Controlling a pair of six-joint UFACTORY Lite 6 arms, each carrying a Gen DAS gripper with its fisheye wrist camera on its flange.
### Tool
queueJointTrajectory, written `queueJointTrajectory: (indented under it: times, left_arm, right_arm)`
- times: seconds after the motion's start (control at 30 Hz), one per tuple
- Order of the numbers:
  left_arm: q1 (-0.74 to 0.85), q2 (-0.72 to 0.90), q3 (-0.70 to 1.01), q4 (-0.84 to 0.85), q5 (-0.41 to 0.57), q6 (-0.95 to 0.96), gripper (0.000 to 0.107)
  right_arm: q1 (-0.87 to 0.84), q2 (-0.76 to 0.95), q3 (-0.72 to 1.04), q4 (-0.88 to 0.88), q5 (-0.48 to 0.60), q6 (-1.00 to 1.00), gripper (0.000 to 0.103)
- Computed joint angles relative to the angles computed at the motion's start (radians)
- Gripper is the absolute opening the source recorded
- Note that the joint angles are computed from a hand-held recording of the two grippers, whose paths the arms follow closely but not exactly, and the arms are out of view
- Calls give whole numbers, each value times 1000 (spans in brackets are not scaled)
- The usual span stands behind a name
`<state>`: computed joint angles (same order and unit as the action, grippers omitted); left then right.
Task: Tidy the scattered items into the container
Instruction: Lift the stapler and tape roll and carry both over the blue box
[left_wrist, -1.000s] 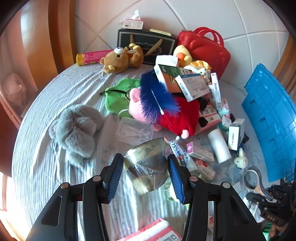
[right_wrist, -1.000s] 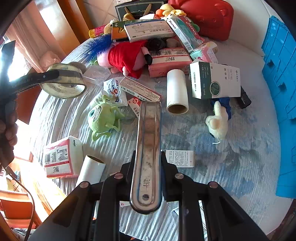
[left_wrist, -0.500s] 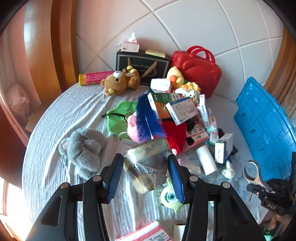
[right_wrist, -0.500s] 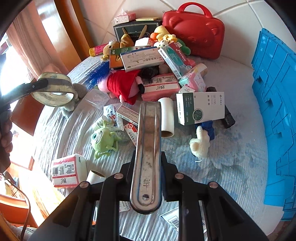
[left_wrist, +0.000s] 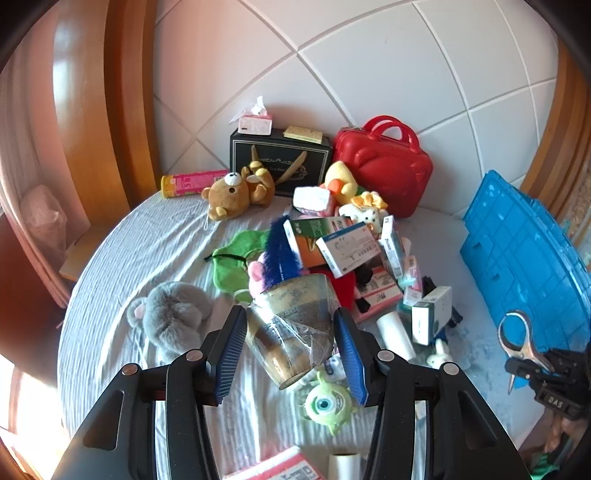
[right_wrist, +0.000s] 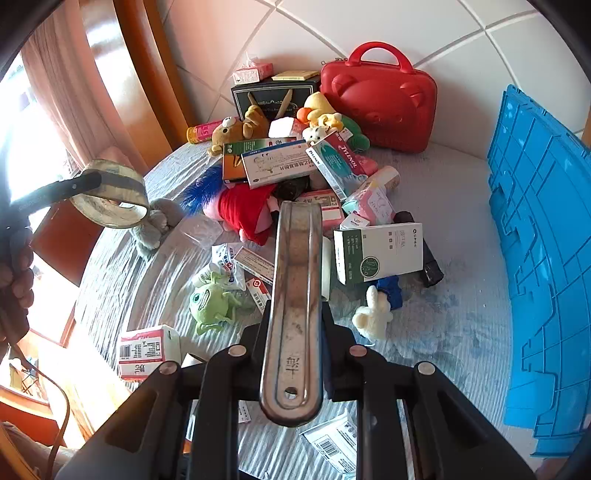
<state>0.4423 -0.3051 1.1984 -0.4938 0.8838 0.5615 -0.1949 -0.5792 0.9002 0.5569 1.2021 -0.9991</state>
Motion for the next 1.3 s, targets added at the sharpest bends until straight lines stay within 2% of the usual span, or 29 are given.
queueJointTrajectory:
  times: [0.4,0.8,1.07,1.3]
  left_arm:
    - [-271,-45,115,276,-13,-418,46]
    - [-633,33,329,631,47,-882,46]
    - [-886,171,517,853,125,-1127,46]
    - [-1072,409,822,972,217,-1229,46]
  right_arm:
    - [-252,176,216,109,186,-239,20]
    - [-449,427,519,181,364,-373,20]
    - [-537,619,790,230,483,-380,20]
    - [-615,837,1121,285,597,-326,20]
